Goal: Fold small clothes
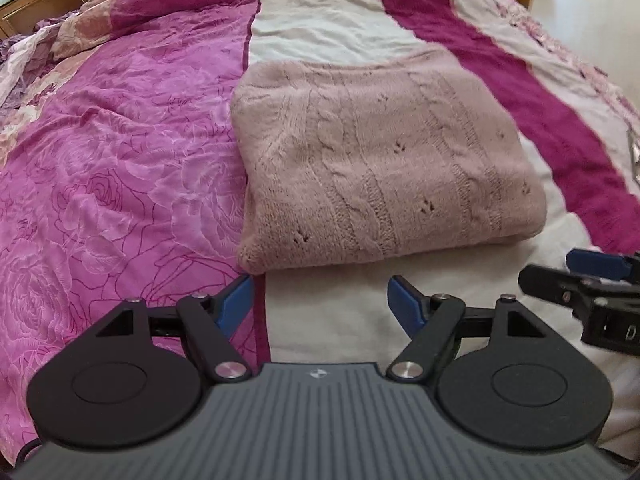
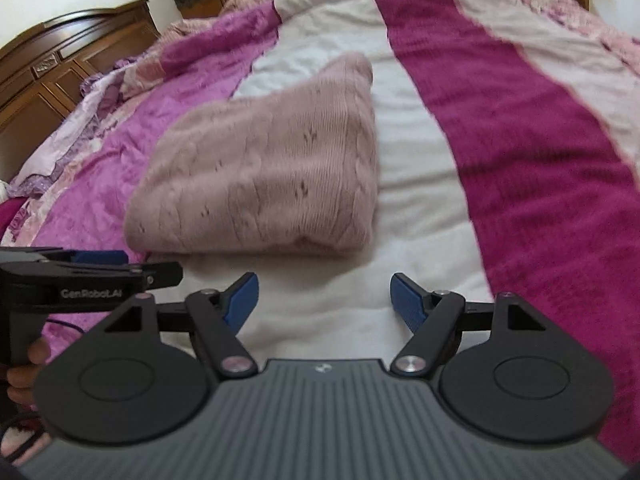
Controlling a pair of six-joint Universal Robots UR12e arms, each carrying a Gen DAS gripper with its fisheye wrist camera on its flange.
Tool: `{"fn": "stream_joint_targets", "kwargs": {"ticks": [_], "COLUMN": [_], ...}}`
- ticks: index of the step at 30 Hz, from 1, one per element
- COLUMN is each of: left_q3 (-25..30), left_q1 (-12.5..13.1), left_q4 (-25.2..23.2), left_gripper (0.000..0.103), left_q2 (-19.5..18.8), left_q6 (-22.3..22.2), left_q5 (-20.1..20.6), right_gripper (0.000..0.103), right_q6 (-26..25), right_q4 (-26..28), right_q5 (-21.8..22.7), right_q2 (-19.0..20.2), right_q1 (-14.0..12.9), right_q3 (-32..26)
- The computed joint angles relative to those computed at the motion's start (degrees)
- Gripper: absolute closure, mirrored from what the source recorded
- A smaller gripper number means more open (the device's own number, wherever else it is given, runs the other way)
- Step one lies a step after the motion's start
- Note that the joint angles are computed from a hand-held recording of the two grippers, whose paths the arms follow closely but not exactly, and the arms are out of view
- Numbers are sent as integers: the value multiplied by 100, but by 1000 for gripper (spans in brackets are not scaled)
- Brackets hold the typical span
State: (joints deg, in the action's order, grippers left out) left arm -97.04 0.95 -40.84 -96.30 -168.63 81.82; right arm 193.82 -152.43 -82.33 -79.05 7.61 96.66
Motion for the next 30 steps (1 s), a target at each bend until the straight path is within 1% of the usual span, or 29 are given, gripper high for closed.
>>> {"fn": "stream_joint_targets", "kwargs": {"ticks": [5,6,8,9,15,30], "left_q3": [49,59,79,89,65,46], "left_q1": [-53,-57,-67,-71,-50,-57], "left_q4": [-202,-262,-353,-396,-398,-367], "left_gripper": [24,24,24,24,24,23], "left_q2": [-68,-81,-105,-117,-118,-129], "left_q6": [-29,-44,-80,-116,-194,-226], "left_q5": [160,182,228,264,232,253], "right_gripper": [29,28,20,19,18,18], "right_q6": [41,28,4,-15,-122,-177], "right_q4": [295,340,394,408,522,565], "right_q5": [-127,-150,-86,-71,-247,-308], "right_q2": [56,66,83,91,143,167], "right_q1": [38,47,36,40,102,121], "right_q3": [-79,-92,-105,-109,-178,-209]}}
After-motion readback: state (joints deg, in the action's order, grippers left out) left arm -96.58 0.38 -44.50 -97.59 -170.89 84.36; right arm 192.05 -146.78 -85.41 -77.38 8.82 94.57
